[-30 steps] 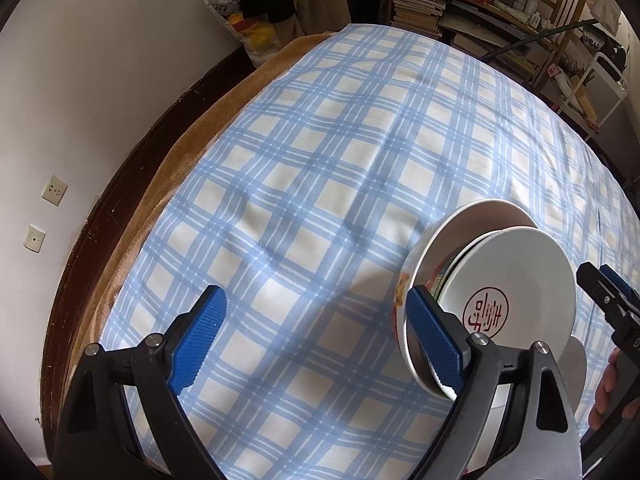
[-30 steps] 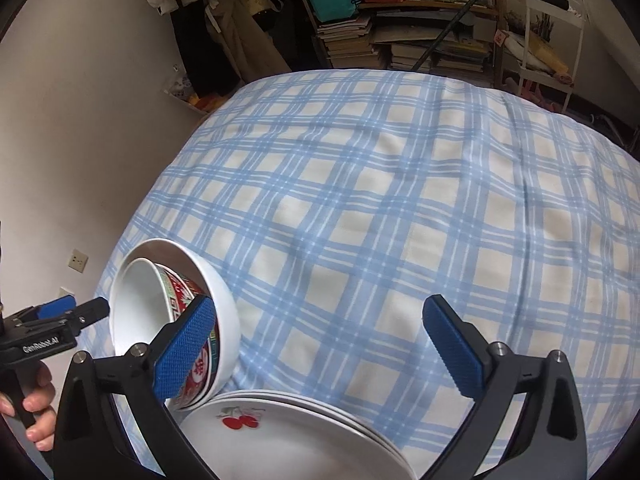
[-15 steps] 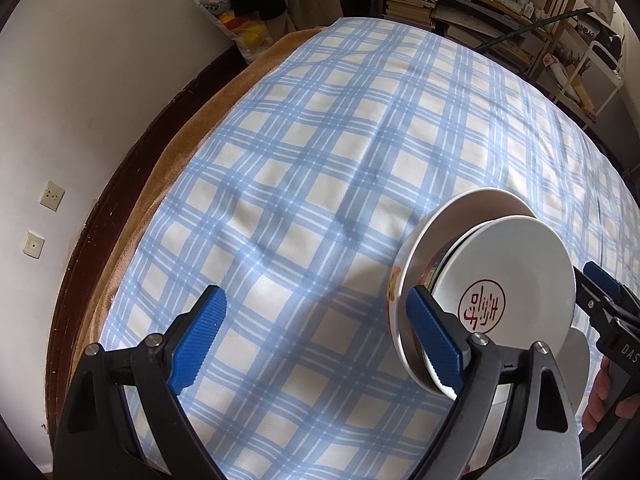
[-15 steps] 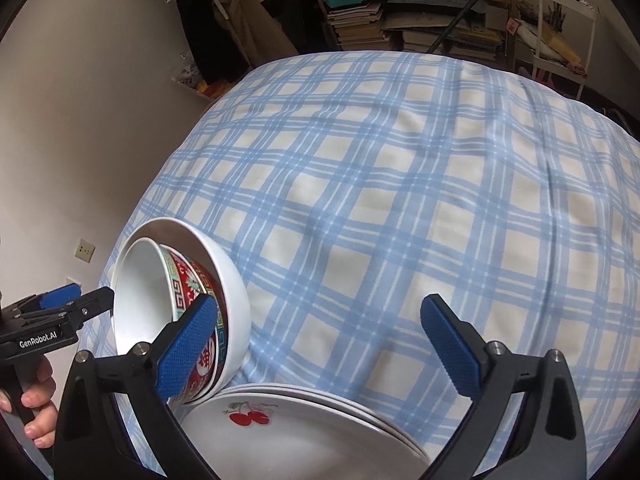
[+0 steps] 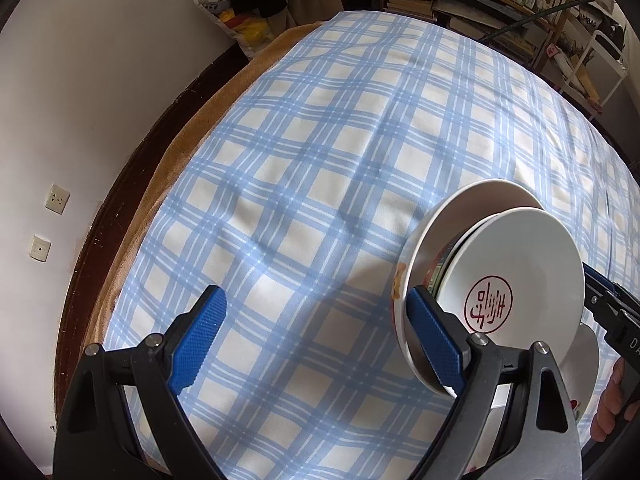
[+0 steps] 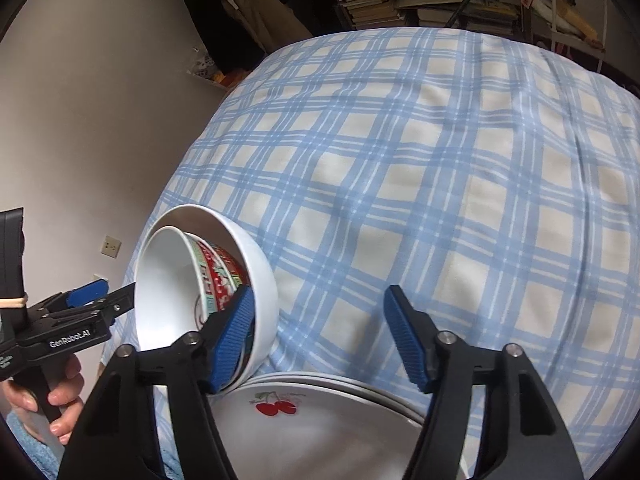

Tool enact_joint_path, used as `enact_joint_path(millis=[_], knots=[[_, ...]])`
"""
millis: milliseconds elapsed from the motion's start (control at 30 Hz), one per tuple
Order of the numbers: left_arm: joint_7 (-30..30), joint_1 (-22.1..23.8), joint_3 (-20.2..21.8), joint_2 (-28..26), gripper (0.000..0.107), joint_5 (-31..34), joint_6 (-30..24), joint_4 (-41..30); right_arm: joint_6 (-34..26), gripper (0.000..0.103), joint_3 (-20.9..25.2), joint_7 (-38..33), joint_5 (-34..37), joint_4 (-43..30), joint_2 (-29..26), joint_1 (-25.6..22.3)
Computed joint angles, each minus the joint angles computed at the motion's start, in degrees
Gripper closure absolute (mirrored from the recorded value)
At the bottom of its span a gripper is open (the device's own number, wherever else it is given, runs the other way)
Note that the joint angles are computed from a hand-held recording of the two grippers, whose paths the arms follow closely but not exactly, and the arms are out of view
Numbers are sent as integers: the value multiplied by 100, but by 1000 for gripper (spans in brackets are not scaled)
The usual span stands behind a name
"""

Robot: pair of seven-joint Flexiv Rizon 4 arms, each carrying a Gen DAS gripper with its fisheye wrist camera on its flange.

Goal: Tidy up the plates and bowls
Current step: 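Close the right gripper on the nested bowls' rim while the left gripper grips the plate stack rim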

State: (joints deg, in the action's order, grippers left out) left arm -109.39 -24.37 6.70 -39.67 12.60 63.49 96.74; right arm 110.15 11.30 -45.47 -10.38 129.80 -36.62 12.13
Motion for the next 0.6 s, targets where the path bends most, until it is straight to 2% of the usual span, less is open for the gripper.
enact_joint_path(millis=[133,300,533,600], knots=[[1,-1,7,4,17,19,31,3,-45,61,223,-8,-193,-50,-23,-193],[-42,-19,35,-10,17,41,-45,-40,-116,73,110,1,-136,-120,-39,21],[76,87,-58,-61,17,-30,85,-18,-111,76,-1,41,38,-148,-65,206],[217,232,-207,-77,22,-200,158,39,-99,76,-13,50,68,-142,-68,227]])
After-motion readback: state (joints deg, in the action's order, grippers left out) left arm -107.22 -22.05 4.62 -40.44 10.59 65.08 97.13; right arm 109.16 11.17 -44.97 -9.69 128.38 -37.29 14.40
